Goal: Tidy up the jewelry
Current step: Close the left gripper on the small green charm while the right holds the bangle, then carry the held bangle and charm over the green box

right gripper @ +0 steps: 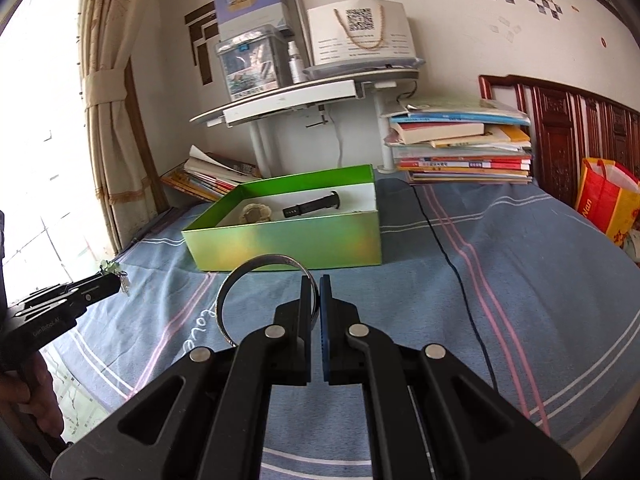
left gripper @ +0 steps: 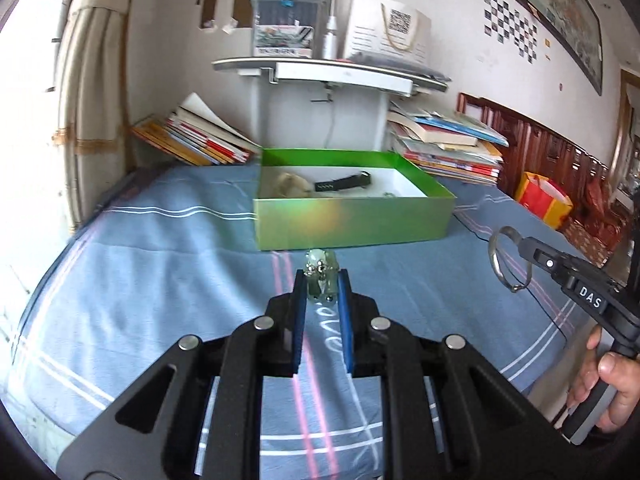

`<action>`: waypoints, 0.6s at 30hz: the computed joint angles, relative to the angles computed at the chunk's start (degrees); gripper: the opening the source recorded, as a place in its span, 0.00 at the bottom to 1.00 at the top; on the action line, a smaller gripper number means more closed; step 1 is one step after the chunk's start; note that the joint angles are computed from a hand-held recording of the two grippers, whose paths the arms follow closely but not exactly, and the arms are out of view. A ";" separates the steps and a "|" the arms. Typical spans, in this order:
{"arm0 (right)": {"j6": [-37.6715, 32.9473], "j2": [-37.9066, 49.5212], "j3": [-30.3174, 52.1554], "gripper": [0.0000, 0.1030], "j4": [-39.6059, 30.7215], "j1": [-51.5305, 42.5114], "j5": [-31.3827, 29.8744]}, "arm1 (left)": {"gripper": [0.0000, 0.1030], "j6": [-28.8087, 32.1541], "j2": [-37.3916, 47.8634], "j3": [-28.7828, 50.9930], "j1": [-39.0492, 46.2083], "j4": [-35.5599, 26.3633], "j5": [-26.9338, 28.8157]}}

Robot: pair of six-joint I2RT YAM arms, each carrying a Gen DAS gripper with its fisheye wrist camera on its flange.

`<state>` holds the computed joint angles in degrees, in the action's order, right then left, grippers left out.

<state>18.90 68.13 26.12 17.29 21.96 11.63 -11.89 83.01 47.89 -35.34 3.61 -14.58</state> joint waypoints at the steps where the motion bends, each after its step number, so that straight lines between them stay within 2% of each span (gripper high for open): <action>1: -0.01 -0.16 0.13 0.04 -0.26 0.55 0.37 | 0.15 -0.07 -0.45 -0.42 0.38 -0.05 0.29; 18: 0.07 -2.02 0.20 0.04 -2.12 2.52 2.72 | 0.15 0.50 2.40 0.38 0.45 0.18 1.97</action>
